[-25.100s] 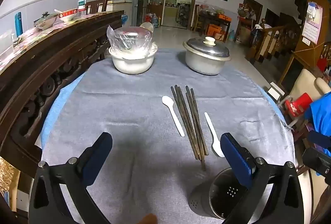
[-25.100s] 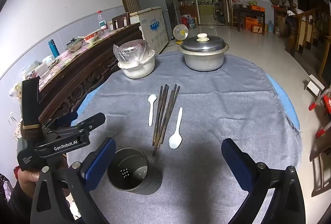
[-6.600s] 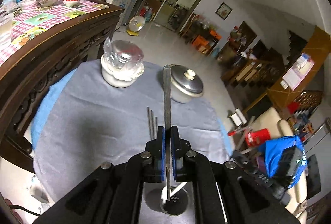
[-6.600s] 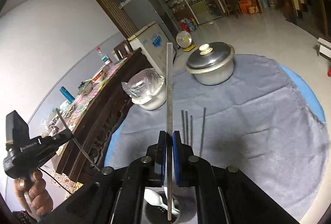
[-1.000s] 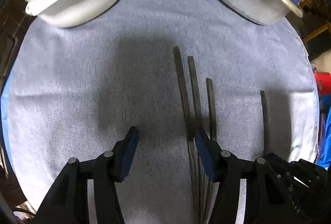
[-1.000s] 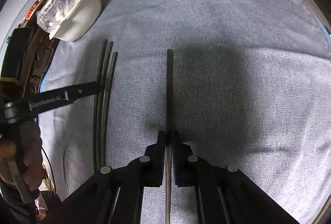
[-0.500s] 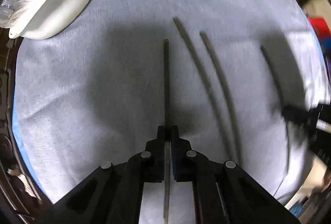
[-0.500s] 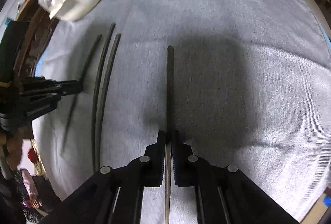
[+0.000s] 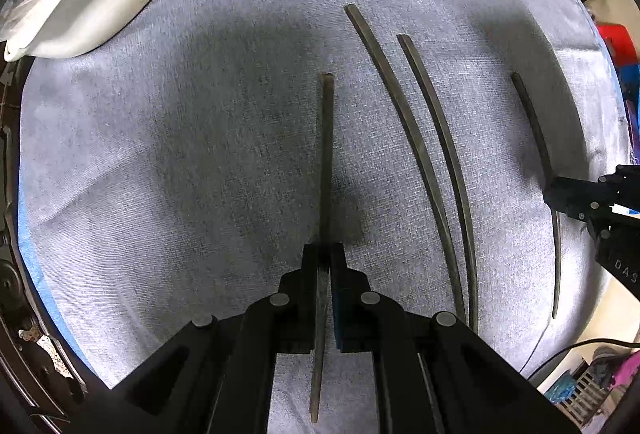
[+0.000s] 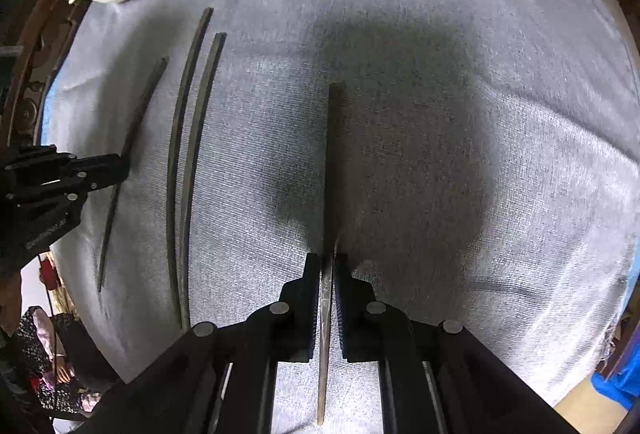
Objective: Organize utensils
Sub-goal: 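Grasp a dark chopstick with the right gripper while the left grasps another, then carry both chopsticks up and lower them into the black holder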
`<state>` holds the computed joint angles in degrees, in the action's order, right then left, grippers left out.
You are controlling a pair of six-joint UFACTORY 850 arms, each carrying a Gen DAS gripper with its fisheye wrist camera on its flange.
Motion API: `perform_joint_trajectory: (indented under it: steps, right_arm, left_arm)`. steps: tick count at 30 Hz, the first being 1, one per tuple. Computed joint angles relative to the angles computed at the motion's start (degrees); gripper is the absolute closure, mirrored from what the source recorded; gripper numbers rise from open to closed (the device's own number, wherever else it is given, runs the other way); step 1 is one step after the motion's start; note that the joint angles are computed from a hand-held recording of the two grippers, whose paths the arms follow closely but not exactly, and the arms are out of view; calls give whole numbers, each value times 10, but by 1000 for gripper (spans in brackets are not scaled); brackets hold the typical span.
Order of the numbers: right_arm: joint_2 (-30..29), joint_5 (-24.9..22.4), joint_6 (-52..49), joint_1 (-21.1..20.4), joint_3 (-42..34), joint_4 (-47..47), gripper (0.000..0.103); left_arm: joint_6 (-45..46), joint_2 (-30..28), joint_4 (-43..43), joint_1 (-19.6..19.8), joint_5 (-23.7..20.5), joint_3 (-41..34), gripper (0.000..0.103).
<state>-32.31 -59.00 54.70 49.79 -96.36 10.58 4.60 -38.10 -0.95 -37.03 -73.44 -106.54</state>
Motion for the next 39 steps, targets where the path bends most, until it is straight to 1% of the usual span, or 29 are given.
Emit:
perform_joint_trajectory:
  steps: [3,4,5,7,10,15,18,21,25,30,32,33,36,39]
  right_arm:
    - [-17,-21,4,1,-26,-8,93]
    - [-41,-17,9,5,-56,-9,93]
    - [-43,-24,17,6,-62,-10,93]
    - [-37,-13,23,9,-50,-5,94]
    - [-34,-13,30,14,-48,-8,94]
    - [-45,-21,42,14,-67,-16,95]
    - [-28,9,60,18,-40,-20,96]
    - [-6,47,92,30,-10,-35,96]
    - [32,94,170,52,23,-91,96]
    - [83,130,302,90,65,-198,96]
    - [97,135,359,106,73,-244,96]
    - [106,141,393,116,83,-272,96]
    - [127,138,488,146,97,-348,96]
    - [141,117,552,168,100,-406,96]
  left_arm:
    - [3,9,7,-2,15,16,97]
    - [5,12,2,0,20,20,97]
    - [6,19,-3,2,23,30,98]
    - [10,36,-10,11,29,53,98]
    - [11,53,-16,19,35,77,98]
    - [19,57,-24,32,43,88,98]
    - [20,73,-36,39,55,107,98]
    - [27,107,-57,55,79,146,98]
    - [34,156,-99,83,113,195,98]
    - [45,237,-168,125,169,272,98]
    - [55,268,-194,144,188,301,98]
    - [53,282,-203,145,198,314,98]
    - [62,335,-239,160,223,356,98]
    - [71,381,-276,173,242,386,98]
